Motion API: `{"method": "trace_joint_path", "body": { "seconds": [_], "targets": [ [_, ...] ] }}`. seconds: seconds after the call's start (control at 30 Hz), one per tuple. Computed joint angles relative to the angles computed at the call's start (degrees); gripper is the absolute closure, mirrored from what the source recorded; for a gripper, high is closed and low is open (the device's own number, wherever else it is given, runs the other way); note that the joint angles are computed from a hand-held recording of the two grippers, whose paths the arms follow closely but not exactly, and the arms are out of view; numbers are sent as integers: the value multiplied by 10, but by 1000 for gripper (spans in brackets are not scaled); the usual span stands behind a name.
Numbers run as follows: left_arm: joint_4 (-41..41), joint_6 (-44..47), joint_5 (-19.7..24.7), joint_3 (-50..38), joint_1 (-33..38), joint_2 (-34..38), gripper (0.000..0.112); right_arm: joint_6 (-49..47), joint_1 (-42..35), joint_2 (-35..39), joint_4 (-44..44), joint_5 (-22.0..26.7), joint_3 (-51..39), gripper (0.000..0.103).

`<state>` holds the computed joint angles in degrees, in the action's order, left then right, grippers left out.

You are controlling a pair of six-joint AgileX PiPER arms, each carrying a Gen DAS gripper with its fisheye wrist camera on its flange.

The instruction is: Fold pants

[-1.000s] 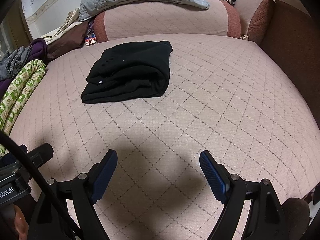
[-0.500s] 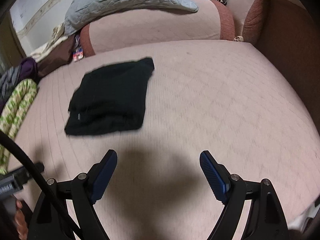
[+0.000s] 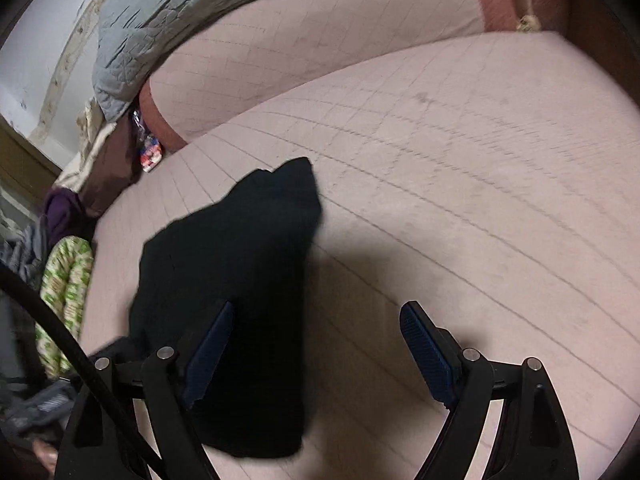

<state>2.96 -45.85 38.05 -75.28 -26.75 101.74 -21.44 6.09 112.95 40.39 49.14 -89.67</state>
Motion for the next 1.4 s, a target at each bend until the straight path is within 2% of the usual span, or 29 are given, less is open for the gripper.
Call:
{"method": "trace_joint_path", "body": {
  "seconds": [0.07,0.1,0.13,0.17,0.2,0.23,0.33,0.47,0.53,0.57,0.6,0.63,0.7,0.77,0.8,0.87,0.97,1.13,1.2,1.3,1.37,1.4],
  "targets": [
    [-60,46,-36,11,17,14,21,-12,-1,31,26,15,-29,16],
    [-56,42,-54,19,17,12,20,-21,-2,50,46,30,-44,24],
    [-43,34,-56,15,12,13,20,-30,-3,60,63,40,-52,41],
    [-49,43,-56,11,9,15,32,-44,-5,69,86,58,-60,52],
    [-67,61,-59,7,9,16,48,-48,-6,75,96,75,-70,67],
    [-65,57,-45,-7,4,22,48,-46,-4,71,92,79,-74,71],
    [7,-15,-32,-26,-19,21,48,-66,3,37,90,69,-57,79],
    [-2,-10,-37,-39,-30,15,49,-75,12,-13,79,40,-26,80],
    [26,-30,-2,-63,-39,32,49,-65,12,-27,56,21,-16,79],
    [60,-55,23,-76,-47,43,49,-45,16,-24,29,15,-20,77],
    [79,-65,39,-83,-50,51,48,-12,25,-21,-14,0,-21,70],
    [75,-61,34,-71,-48,47,48,19,36,-20,-57,-15,-21,66],
    [52,-48,27,-66,-40,39,48,58,55,-26,-126,-41,-14,66],
    [99,-78,41,-69,-53,30,48,59,59,-52,-134,-65,3,66],
    [133,-101,49,-66,-65,21,48,46,60,-82,-126,-102,31,64],
    [181,-147,61,-62,-81,8,48,3,58,-124,-84,-138,70,56],
    [221,-189,50,-43,-92,-9,48,-71,47,-142,6,-101,86,53],
    [160,-142,97,-78,-78,38,48,-10,73,-100,-48,-55,74,53],
    [136,-128,83,-62,-71,32,48,17,91,-96,-94,-76,88,53],
    [161,-140,105,-66,-81,17,48,6,97,-121,-97,-97,103,53],
    [199,-166,126,-62,-102,5,48,5,92,-160,-90,-116,134,45],
    [222,-181,143,-60,-118,-1,48,9,91,-185,-91,-132,157,36]
  ]
}}
